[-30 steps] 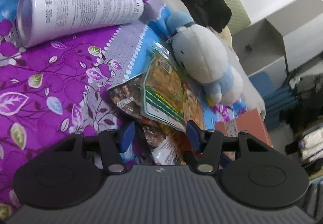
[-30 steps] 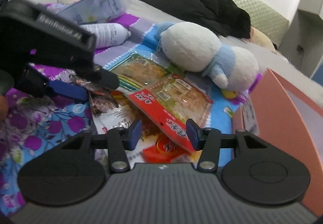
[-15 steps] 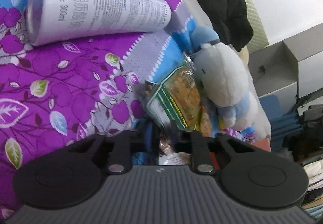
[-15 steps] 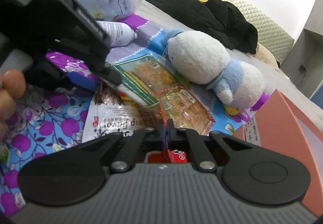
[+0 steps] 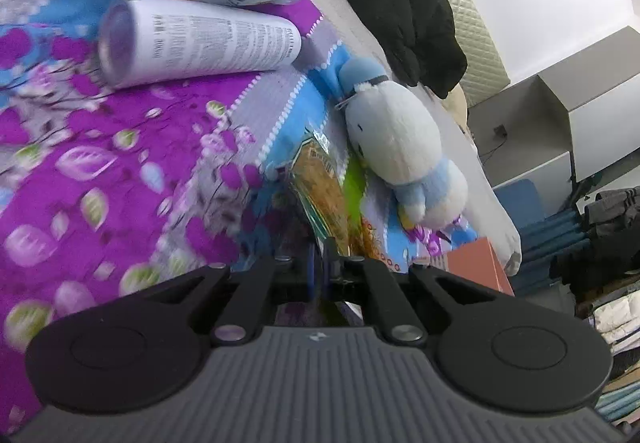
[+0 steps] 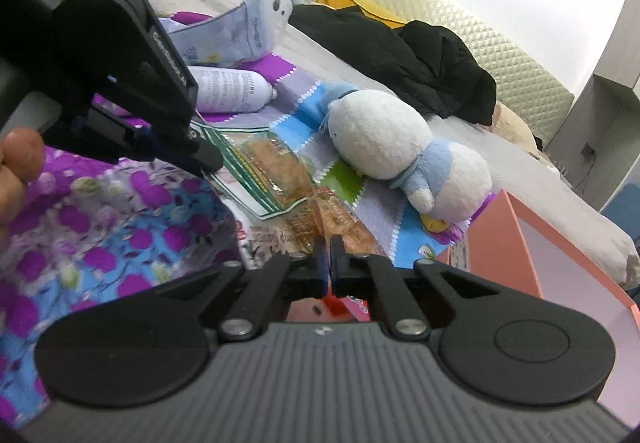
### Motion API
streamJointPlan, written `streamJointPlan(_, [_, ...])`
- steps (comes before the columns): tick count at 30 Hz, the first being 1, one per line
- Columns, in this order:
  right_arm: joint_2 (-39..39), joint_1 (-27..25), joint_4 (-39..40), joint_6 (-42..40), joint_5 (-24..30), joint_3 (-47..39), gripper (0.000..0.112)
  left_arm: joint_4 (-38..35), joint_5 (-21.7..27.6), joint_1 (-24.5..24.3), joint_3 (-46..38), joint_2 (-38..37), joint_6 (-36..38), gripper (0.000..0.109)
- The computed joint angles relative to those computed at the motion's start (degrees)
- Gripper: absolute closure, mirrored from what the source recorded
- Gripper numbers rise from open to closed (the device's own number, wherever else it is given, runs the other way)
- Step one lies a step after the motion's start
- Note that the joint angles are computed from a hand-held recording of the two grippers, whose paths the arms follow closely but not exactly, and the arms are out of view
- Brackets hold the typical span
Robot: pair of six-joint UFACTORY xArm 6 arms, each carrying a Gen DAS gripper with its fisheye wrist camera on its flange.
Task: Organize snacks
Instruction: 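Grasp the green-labelled pastry bag with the left gripper while the right gripper grasps the red-labelled pastry packet, then lift the green-labelled bag with the left gripper while the right gripper lifts the pastry packet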
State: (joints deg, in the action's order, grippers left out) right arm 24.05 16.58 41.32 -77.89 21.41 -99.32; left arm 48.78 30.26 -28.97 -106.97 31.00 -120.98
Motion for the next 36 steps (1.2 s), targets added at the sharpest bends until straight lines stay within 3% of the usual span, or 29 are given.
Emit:
streamJointPlan(17, [-23.8,-3.4,10.9,-15.3,3.5,27.1,0.109,3.1,8.2,-12.3,18.1,-16.2,-8.8,0.104])
streamJointPlan(26, [-34.4,-8.1,7.6,-15.3,10.3,37.0,0.109,-2.2,10.1,-17.7,22.2,-19.5,-6.3,0.104])
streamJointPlan(33, [-38.6,-10.9,2.9,-12.7,15.1,41.3,0.106,-7.7,14.1,-20.6,20.8,-19.4,0.3,0.103])
streamJointPlan(34, [-38.4,-11.1,2.2,-11.2,15.3,41.1,0.106,-9.2,14.6,-20.8,20.2,-19.2,1.9,0.101])
streamJointPlan(35, [-38.0,-11.3,1.6,-9.5,16.1,40.5,0.106,-10.7,15.9,-21.1,19.1,-18.8,3.5,0.090])
streamJointPlan(36, [-37.6,-11.5,1.1,-7.6,17.0,39.9,0.106,-12.1,17.1,-21.3,18.0,-18.3,5.0,0.070])
